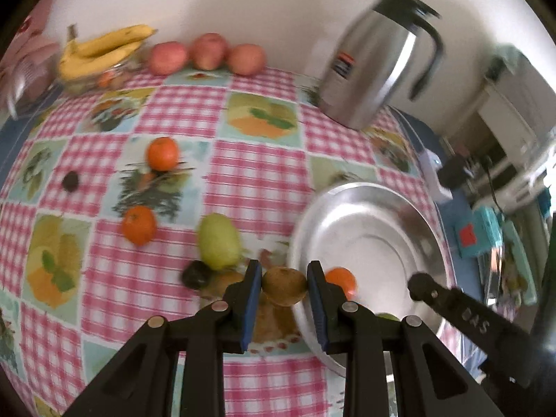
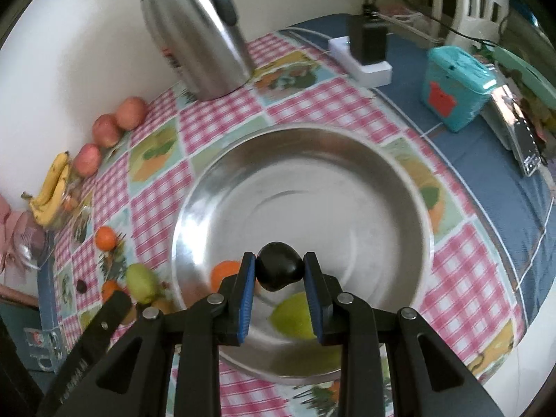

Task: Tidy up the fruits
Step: 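Carry the plum into the steel plate and open the right tool while the left tool drops the kiwi there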

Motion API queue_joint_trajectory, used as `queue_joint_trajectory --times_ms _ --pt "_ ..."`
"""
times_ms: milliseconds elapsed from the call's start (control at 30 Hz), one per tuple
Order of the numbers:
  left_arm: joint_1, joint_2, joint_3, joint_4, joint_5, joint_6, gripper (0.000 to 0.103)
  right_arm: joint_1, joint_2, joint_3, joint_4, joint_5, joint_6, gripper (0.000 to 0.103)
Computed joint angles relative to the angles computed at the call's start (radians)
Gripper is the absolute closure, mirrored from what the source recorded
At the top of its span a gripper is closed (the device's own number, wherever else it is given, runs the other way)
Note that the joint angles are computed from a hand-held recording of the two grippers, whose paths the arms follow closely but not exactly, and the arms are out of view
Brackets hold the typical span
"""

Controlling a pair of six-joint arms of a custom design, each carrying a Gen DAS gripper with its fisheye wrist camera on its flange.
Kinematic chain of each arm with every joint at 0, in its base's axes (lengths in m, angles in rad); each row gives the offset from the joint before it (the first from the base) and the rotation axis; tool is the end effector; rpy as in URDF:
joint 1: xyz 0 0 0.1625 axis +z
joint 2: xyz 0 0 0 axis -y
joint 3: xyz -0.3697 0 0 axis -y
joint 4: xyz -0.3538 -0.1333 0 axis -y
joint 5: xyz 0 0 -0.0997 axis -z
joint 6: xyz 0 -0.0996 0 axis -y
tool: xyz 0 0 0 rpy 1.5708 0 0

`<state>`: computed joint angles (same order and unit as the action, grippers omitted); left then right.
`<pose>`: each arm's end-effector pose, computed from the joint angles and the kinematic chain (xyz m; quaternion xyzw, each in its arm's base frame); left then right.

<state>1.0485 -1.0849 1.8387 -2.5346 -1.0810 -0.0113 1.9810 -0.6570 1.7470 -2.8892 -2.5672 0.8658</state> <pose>-0.1165 -0.5635 0.1821 0.2192 0.9399 -0.1617 0.2058 0.2712 -0.4990 0.0445 -0.2501 -0.8379 0.3632 0.3217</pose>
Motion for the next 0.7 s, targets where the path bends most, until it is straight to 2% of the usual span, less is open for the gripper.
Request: queue_joint_trajectory --times_ms 133,367,533,700 --pt "-0.017 0.012 0.019 0.001 -0.002 0.028 0.074 -0.01 -0.011 0.022 -0.033 -0.001 -0.011 0.074" --pt "-0.014 0.029 0.018 0.012 -0.02 0.048 0.074 0.002 0.001 0.007 -0.014 -0.047 -0.02 0.073" --pt "-0.003 0.039 0.003 0.042 -0.044 0.041 0.073 -0.004 0.001 0.008 -0.027 -0.038 -0.037 0.073" --pt "0.001 0.042 -0.006 0.064 -0.052 0.03 0.069 0.003 0.005 -0.012 0.043 -0.072 -0.02 0.073"
